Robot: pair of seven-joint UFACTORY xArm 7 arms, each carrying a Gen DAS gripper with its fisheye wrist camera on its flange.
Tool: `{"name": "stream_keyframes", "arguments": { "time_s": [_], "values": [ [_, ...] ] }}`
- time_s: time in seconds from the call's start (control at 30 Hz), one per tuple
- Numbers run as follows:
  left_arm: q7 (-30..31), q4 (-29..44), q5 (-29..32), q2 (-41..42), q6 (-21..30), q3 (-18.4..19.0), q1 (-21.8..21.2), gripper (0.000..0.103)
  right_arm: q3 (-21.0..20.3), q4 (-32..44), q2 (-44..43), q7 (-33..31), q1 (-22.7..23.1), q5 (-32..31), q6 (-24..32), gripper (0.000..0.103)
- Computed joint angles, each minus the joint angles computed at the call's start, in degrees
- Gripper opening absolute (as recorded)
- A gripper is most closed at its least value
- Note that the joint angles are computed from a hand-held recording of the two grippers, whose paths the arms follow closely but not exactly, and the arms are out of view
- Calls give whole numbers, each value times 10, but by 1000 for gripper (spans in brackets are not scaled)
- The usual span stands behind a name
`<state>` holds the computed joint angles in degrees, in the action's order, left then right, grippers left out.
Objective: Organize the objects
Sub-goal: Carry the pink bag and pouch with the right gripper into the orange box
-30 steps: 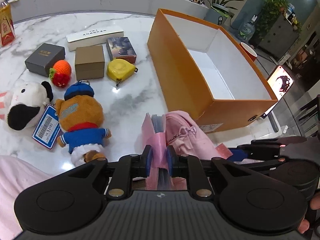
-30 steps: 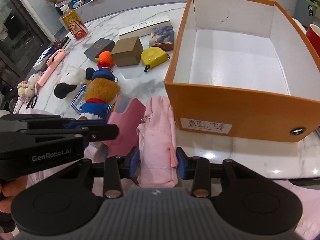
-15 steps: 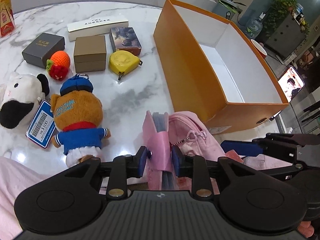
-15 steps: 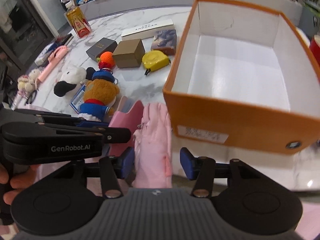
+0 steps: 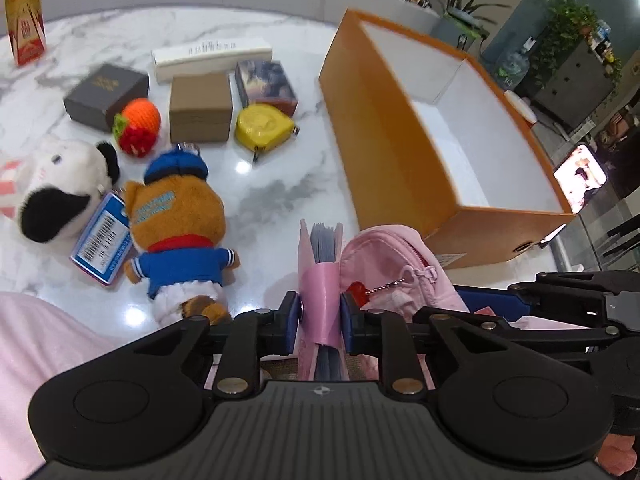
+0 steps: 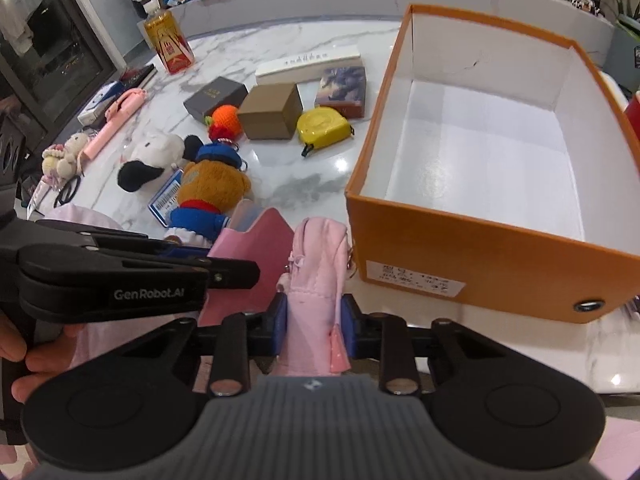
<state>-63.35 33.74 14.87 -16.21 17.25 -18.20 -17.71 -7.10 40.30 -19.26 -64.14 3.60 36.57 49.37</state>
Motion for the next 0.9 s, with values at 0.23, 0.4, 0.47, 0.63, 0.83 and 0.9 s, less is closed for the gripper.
{"name": "stream_keyframes", "arguments": {
  "time_s": [0.23, 0.4, 0.47, 0.63, 0.83, 0.9],
  "values": [
    [-23, -5, 23, -95, 10, -30, 17, 25, -41, 0, -80, -28, 1, 28, 50, 29],
    [-23, 30, 45, -99, -30, -55, 56, 25, -65, 21, -110, -46, 0, 67, 44, 29],
    [-24, 53, 57, -80, -46, -69, 77, 25, -69, 35, -107, -52, 1, 78, 24, 29],
    [-92, 143, 155, 20, -72, -139, 165, 25, -77, 102, -38, -32, -5, 90, -7, 29],
    [-229, 297, 361, 222, -20, -161, 168, 25, -55, 210, 106, 12, -49, 87, -14, 29],
    [-237, 334, 387, 263, 1, -145, 139, 25, -45, 239, 142, 17, -64, 91, -3, 29]
  ]
}}
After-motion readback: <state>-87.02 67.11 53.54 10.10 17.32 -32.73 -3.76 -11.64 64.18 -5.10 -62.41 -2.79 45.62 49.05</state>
